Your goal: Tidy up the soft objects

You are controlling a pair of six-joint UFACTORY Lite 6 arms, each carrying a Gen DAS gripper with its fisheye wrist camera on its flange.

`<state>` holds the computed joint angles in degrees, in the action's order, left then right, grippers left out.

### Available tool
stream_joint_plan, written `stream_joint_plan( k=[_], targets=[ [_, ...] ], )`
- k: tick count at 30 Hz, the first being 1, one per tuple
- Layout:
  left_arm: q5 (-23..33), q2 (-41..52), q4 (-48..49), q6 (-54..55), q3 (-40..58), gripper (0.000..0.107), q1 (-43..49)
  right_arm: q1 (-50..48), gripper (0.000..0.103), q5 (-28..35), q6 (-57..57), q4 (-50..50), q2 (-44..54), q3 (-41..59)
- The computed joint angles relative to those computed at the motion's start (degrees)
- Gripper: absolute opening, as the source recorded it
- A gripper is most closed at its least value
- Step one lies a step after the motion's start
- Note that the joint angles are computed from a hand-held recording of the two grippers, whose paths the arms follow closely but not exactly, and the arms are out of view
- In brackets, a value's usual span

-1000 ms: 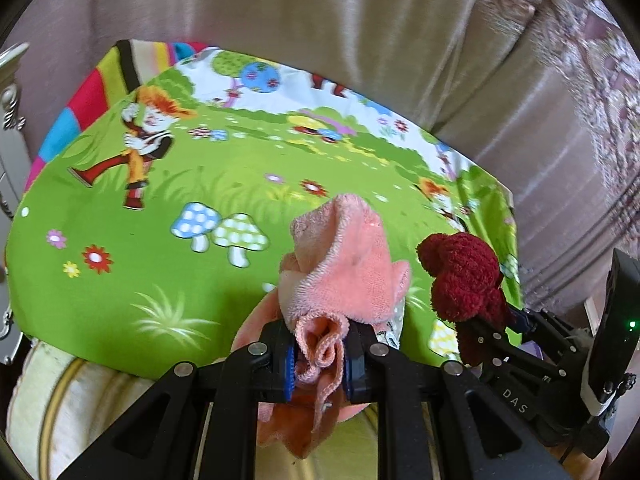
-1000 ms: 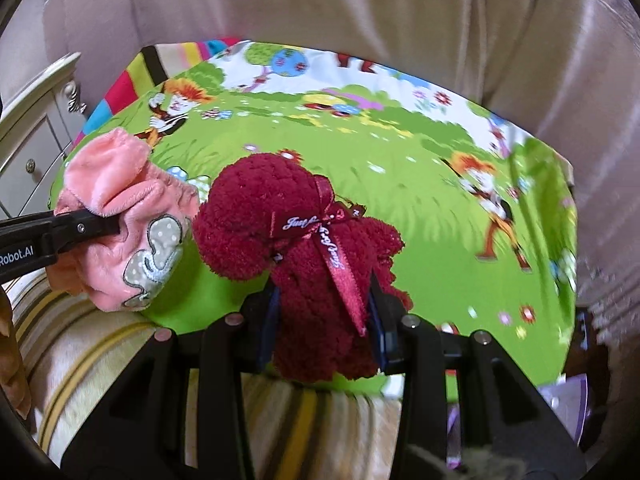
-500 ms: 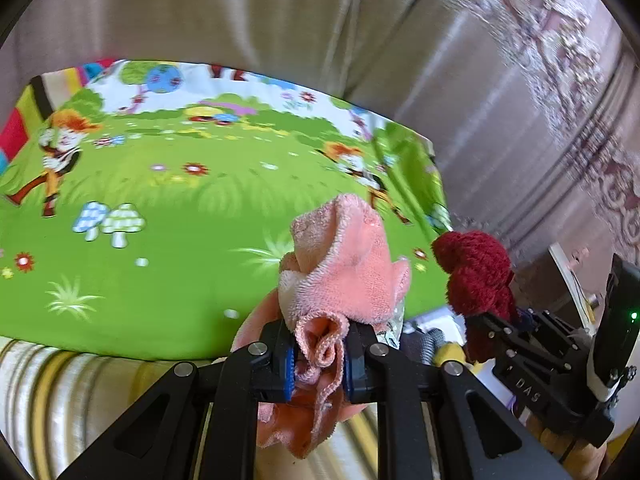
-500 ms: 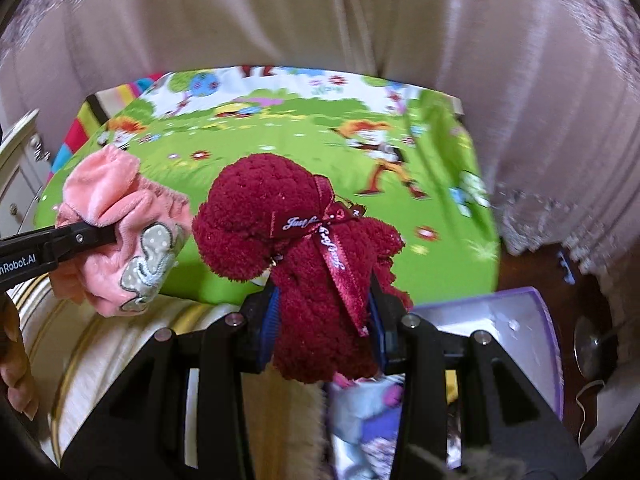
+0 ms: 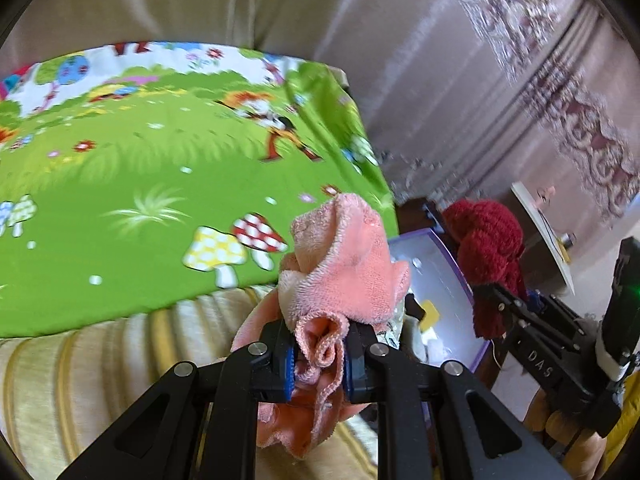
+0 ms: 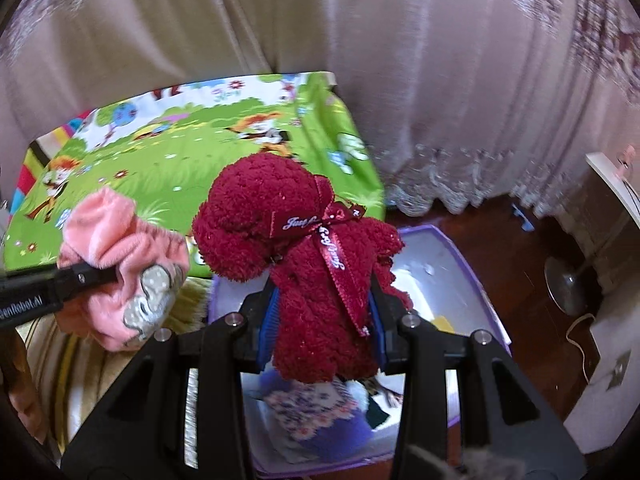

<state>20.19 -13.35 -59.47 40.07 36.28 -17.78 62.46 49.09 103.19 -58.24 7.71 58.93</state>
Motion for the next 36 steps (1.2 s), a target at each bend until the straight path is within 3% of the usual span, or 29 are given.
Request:
stream_joint_plan(
  k=[10,13,17,26,31,36],
  targets=[
    [-3.94,9.06,0.7,-4.68,6.76,0.018,-10.32,-1.37,0.045,3.48,4.34,-0.4,-8.29,-8.92],
    [-4.03,11.18,-0.16,-4.29,8.34,0.026,-11.85,-2.07,0.048,3.06,5.19,-0.61,-9.18,-10.19],
    [-4.22,12.46,1.16,-6.57,9.04,0.055,-13.14,-3.29,0.054,2.78,6.25,-0.19,-10.49,-12.0],
    [1.54,4.69,-2.73,-4.54,1.51,0.061,-12.1,-0.18,0.07,7.19,7.26,2.53,-12.77,-12.65],
    [4.46,-2.68,-3.54,-5.87,-6.07,0.071,-10.56,4.75,0.072,10.85,10.18,5.77,-14.57,-14.23],
    [2.9,-7.22,-4.9,-2.89,-10.58,0.072,-12.05,11.62,0.072,13.66,15.35,10.16,-14.0,-15.97]
  ],
)
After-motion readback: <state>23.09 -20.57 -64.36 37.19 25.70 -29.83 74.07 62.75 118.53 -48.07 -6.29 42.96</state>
